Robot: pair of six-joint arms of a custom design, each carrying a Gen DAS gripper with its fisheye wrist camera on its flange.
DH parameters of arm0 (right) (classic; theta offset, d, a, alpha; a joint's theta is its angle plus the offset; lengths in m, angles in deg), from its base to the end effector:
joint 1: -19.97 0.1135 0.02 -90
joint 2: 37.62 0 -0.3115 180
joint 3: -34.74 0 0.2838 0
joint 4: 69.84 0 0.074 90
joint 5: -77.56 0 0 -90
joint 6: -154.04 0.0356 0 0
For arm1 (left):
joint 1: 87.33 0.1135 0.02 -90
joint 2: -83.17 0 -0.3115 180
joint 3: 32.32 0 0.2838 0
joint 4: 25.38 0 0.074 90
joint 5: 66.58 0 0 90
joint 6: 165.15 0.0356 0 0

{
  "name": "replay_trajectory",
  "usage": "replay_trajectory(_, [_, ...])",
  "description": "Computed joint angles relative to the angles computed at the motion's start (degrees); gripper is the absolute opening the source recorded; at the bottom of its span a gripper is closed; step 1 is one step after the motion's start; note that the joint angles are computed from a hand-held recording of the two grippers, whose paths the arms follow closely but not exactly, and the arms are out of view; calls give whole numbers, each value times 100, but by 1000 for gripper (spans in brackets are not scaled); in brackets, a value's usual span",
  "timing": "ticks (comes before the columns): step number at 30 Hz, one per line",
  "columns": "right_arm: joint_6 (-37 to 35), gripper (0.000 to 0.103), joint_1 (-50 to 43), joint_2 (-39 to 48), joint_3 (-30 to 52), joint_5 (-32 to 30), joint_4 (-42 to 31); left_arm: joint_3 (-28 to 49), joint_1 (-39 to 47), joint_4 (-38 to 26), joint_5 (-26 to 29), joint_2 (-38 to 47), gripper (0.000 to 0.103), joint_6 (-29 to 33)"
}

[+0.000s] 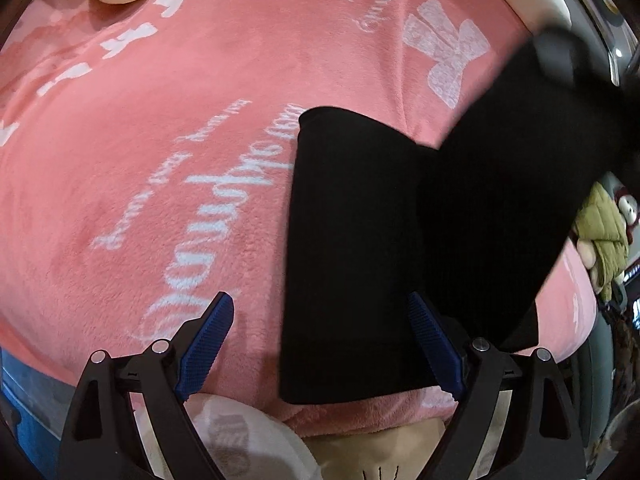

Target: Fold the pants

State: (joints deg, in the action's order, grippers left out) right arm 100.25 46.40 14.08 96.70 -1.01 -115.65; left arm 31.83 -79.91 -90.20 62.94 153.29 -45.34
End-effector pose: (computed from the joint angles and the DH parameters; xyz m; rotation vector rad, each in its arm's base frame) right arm 0.1776 0.0804 0.3452 0.3008 2.1850 0.4008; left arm 0.2307 0.0072 0.2811 0.6394 2.4420 -0.7217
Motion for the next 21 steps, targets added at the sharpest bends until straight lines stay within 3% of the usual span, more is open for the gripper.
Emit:
replay_trajectory(6, [-279,15,397,1086,825,-223,493,24,1606,-8,1531,227,87,-107])
replay_trajectory(8, [-321,15,400,1398,1057,-418,607,73,2039,-129,1720,448,87,-167])
replay_trajectory(12, [-301,15,305,2257,1438,-1117,846,181,2746,-324,1799,625,87,-111])
replay_trajectory(16, [-319,16,637,3336,1899,-1416,1073,326,3221,-737,1825,588,87,497])
replay_trajectory(18, [-378,16,816,3826,2129,-1451,1109,434,3376,-987,1787,637,85,775])
replay_trajectory(20, [-543,16,1000,4320,2420,-1334,1018,505,3480,-857,1518,793,86,396])
replay_trajectory(21, [-589,16,1044,4489,2516,-1333,983,687,3612,-1259,1596,1109,87,729])
